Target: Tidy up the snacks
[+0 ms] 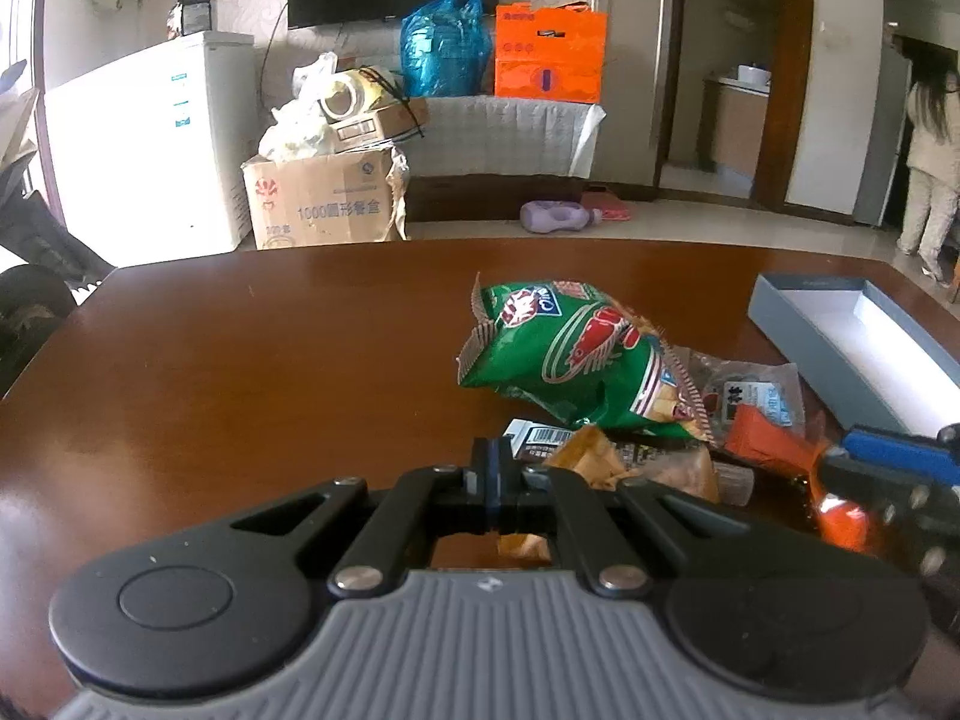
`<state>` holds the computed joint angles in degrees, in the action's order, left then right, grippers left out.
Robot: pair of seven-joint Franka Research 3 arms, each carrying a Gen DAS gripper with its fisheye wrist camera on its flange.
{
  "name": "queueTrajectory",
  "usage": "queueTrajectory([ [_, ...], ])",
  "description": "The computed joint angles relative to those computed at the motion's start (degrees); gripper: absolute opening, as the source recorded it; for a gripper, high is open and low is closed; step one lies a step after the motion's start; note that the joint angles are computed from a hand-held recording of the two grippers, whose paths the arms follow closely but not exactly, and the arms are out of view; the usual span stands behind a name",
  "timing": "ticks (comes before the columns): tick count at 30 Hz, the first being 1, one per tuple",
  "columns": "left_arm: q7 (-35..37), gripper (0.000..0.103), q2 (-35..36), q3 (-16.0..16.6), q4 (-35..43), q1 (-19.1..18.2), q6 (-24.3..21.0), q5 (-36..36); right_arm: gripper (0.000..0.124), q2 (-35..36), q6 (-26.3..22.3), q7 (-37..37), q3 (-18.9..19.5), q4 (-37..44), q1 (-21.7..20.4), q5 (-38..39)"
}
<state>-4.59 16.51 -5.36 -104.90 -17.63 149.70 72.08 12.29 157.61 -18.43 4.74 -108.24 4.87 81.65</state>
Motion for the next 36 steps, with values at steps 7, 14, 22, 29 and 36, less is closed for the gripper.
queueTrajectory([
  [7,-2.8,0.0,-2.1,0.0,-2.6,1.1,3.1,3.0,0.004,-0.3,-0.2,0.3,-0.9,2.4,-1.3,3.3],
  [14,1.5,0.0,0.1,-0.9,-0.2,-0.1,0.6,2.3,0.01,2.2,1.2,7.9,-1.8,6.0,-3.0,-4.8],
  [22,-2.9,0.0,0.9,-0.7,0.7,-4.1,-5.7,8.1,0.102,-6.7,-10.8,-13.8,-2.6,-6.4,-5.0,-3.2],
  [29,2.6,0.0,3.2,-1.9,3.1,-5.1,-9.3,2.4,0.084,-7.8,-6.8,-20.8,-3.4,-10.5,-0.7,-3.8],
  [36,3.0,0.0,3.8,-0.5,3.8,-5.0,-9.0,1.9,0.074,-4.4,-6.1,-18.1,-3.2,-8.3,-0.1,-6.7],
])
